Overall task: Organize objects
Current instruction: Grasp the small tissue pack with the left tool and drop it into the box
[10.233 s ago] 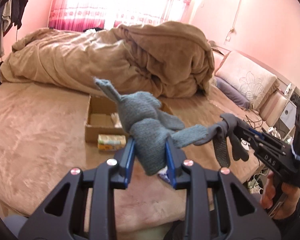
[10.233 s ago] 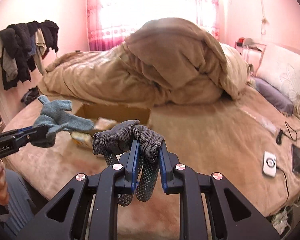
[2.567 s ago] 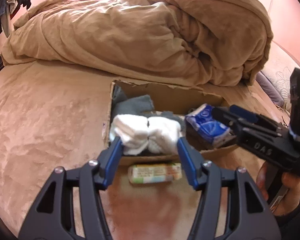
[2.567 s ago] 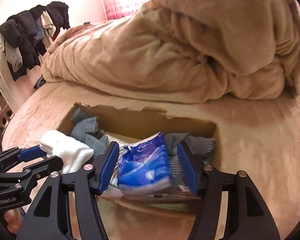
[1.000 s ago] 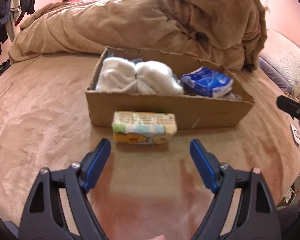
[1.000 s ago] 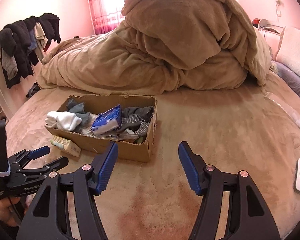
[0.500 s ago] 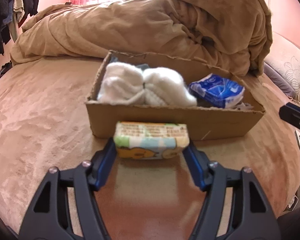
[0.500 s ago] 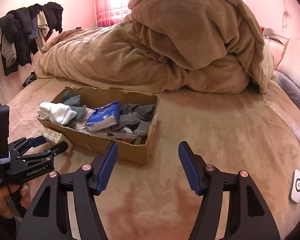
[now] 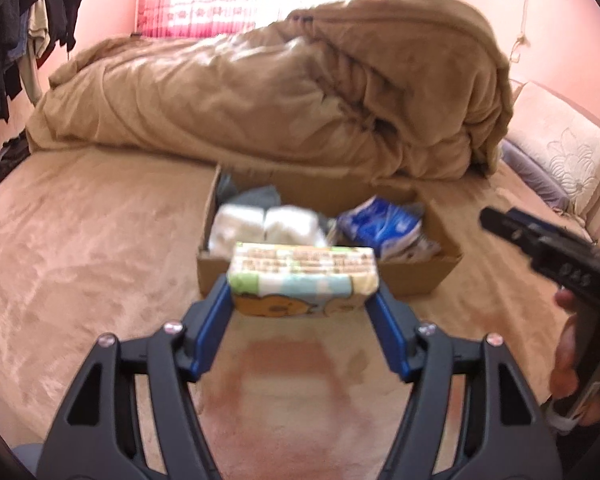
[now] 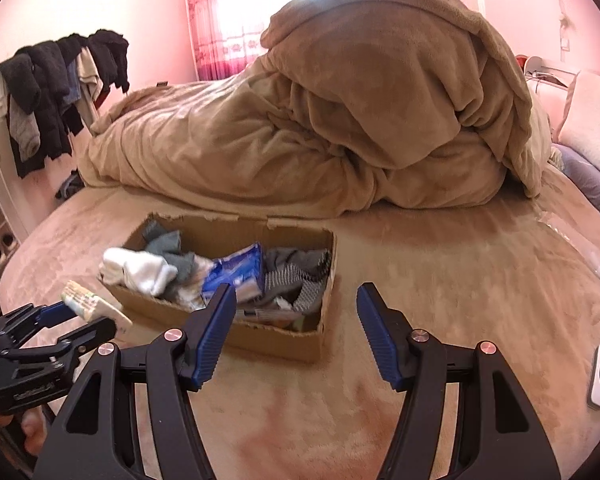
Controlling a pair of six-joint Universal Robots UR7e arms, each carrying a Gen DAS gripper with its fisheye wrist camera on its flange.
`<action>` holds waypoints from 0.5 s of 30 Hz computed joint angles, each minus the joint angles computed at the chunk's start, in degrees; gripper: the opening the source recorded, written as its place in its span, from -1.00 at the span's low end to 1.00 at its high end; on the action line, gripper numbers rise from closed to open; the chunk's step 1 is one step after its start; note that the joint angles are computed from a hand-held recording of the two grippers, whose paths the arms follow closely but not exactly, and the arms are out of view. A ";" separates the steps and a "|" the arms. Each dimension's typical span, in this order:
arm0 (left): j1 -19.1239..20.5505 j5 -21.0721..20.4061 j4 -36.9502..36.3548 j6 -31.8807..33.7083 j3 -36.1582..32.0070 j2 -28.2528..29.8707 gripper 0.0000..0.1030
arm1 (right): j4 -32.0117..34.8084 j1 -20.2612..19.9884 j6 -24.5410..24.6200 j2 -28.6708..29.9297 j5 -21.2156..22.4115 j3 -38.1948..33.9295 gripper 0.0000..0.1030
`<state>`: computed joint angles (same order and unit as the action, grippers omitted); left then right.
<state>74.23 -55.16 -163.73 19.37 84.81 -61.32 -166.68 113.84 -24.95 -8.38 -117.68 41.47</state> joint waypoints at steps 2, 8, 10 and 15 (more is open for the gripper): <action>-0.59 -0.15 0.32 0.21 -0.69 -0.12 0.30 | 0.15 -0.04 0.62 0.20 0.02 -0.77 0.28; -1.59 -0.52 2.90 0.79 -5.98 2.72 0.30 | 1.49 -0.29 2.51 1.86 -0.40 -5.14 0.28; -1.71 -0.80 3.33 1.55 -8.60 4.39 0.30 | 2.38 -0.43 3.18 2.69 -0.63 -7.25 0.28; -1.51 -1.62 4.62 3.54 -15.55 8.69 0.30 | 5.11 -0.66 3.35 5.22 -1.15 -13.04 0.28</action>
